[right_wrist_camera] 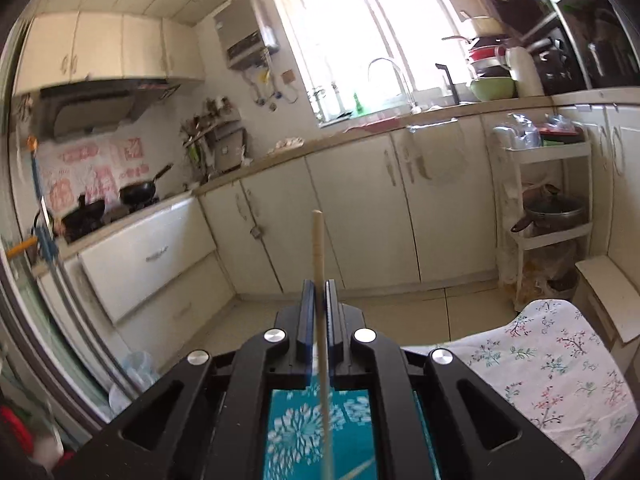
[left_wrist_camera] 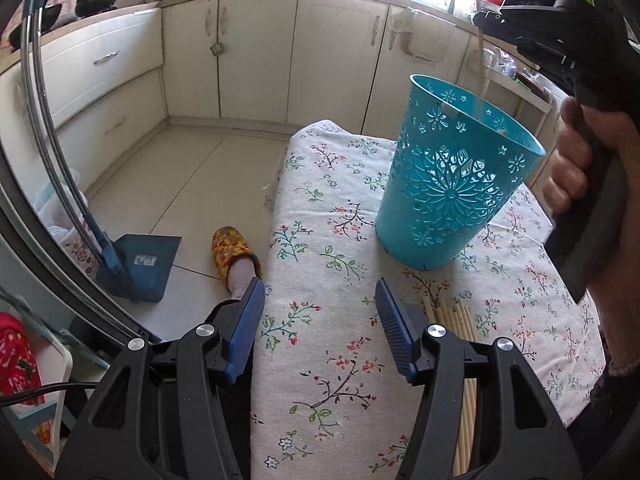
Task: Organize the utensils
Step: 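Carry the chopstick over the teal bin and open the right tool, then lower the left tool to the bundle and grasp another chopstick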
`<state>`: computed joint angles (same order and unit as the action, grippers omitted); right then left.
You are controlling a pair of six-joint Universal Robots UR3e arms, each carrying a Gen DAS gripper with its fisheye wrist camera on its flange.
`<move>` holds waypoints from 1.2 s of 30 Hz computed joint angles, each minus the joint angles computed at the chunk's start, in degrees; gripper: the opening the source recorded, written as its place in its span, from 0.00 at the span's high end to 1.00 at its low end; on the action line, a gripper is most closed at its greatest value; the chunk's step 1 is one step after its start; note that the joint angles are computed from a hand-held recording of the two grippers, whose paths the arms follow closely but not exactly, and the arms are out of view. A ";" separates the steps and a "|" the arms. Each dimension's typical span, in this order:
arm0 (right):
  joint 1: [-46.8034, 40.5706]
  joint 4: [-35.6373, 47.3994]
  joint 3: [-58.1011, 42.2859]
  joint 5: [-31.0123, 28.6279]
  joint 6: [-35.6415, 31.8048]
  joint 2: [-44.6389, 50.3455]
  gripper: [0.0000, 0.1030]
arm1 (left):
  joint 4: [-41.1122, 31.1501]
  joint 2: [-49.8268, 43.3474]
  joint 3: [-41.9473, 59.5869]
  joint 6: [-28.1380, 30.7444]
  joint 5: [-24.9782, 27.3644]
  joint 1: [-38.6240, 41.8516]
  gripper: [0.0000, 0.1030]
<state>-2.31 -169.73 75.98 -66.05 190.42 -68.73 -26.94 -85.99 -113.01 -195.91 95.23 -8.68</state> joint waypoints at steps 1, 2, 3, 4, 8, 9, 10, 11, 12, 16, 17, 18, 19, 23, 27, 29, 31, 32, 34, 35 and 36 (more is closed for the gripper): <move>-0.18 0.29 0.80 0.35 -0.78 -0.55 0.92 | -0.07 -0.06 0.12 -0.08 0.08 -0.23 0.47; -0.59 0.65 2.46 0.96 -1.82 -1.85 0.90 | -0.12 -0.03 0.15 -0.08 0.21 -0.49 0.47; -0.89 0.77 3.28 1.43 -2.22 -2.37 0.89 | -0.42 -0.07 0.41 -0.14 0.27 -0.82 0.47; -1.54 0.93 5.21 2.35 -2.71 -3.84 0.87 | -0.62 0.13 0.32 -0.13 -0.04 -0.79 0.47; -5.08 0.46 16.72 5.81 -5.23 -12.79 0.82 | -1.48 0.49 0.14 -0.35 -0.26 -1.15 0.46; -5.96 0.41 19.53 6.35 -5.87 -14.99 0.80 | -1.73 0.59 0.02 -0.42 -0.34 -1.23 0.46; -7.48 0.61 24.25 7.36 -7.09 -18.77 0.79 | -1.87 0.76 -0.19 -0.45 -0.42 -1.25 0.46; -9.14 1.43 29.27 8.53 -8.82 -22.86 0.78 | -2.03 0.89 -0.40 -0.53 -0.37 -1.37 0.45; -10.29 2.70 32.60 9.14 -10.40 -25.68 0.77 | -2.14 1.04 -0.64 -0.56 -0.38 -1.36 0.44; -13.93 15.56 46.13 8.72 -19.97 -37.81 0.76 | -2.54 1.09 -1.37 -0.81 -0.27 -2.10 0.43; -13.98 18.75 48.37 7.60 -22.09 -39.20 0.76 | -2.46 0.92 -1.49 -0.86 -0.16 -2.38 0.43; -14.06 20.32 49.84 6.89 -23.25 -39.61 0.76 | -2.55 0.67 -1.46 -0.93 0.04 -2.87 0.43; -13.66 21.48 50.72 5.83 -23.85 -39.43 0.76 | -2.72 0.41 -1.31 -1.01 0.27 -3.30 0.43; -11.19 22.09 50.92 2.34 -23.54 -35.47 0.77 | -3.09 0.00 -1.29 -1.25 1.20 -4.85 0.43; -7.73 20.80 47.53 -1.13 -21.88 -29.74 0.78 | -3.70 -0.70 -0.86 -1.63 1.96 -5.94 0.42; -6.33 20.93 46.07 -2.29 -21.10 -28.10 0.79 | -3.78 -1.01 -0.74 -1.57 2.08 -6.09 0.42; -5.55 19.58 46.70 -3.05 -21.24 -27.81 0.79 | -4.01 -1.65 -0.30 -1.63 2.21 -6.42 0.42; -5.42 19.46 46.83 -3.51 -21.70 -27.95 0.79 | -4.06 -1.89 -0.17 -1.60 2.14 -6.48 0.42; -4.81 20.07 46.32 -4.70 -22.44 -27.63 0.80 | -4.39 -2.85 0.61 -1.56 2.04 -6.79 0.41; -4.62 20.15 46.33 -5.16 -22.71 -27.67 0.81 | -4.56 -3.41 1.10 -1.56 1.96 -6.99 0.41; -4.45 20.76 46.17 -5.60 -23.61 -27.89 0.81 | -4.69 -4.38 1.96 -1.56 1.90 -7.33 0.41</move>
<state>-6.76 -148.97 122.15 -71.66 166.81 -96.63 -31.63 -90.37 -111.05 -197.47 97.13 -16.01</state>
